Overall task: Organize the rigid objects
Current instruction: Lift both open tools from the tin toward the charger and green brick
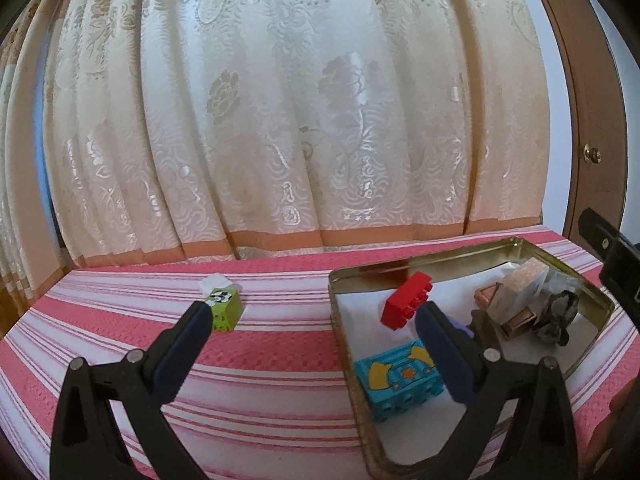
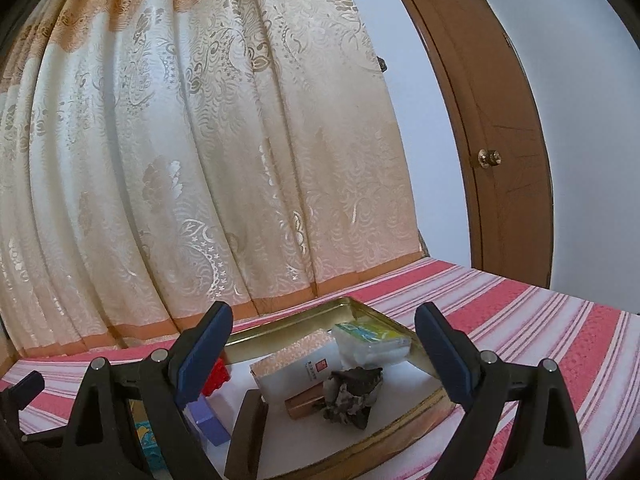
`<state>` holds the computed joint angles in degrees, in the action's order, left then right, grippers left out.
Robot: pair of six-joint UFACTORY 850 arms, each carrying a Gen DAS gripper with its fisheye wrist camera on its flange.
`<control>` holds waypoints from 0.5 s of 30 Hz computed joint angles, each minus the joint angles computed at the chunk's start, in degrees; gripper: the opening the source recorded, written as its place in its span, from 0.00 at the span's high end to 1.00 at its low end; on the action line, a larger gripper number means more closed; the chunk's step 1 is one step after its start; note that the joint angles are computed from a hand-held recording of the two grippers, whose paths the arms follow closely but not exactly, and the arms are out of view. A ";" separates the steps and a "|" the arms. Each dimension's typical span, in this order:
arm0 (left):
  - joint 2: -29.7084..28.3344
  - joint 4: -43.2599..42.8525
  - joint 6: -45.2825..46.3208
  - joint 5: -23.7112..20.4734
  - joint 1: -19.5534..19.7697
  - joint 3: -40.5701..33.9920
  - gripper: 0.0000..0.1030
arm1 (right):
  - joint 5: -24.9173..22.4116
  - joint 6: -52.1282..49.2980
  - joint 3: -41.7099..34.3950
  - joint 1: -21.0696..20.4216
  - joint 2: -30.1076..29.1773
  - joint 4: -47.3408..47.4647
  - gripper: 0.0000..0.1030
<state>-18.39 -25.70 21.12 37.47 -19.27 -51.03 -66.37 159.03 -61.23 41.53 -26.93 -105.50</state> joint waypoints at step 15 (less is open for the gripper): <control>1.05 4.24 -3.78 -2.61 5.28 0.78 0.00 | -1.09 -5.51 -6.22 3.01 -4.06 3.35 0.09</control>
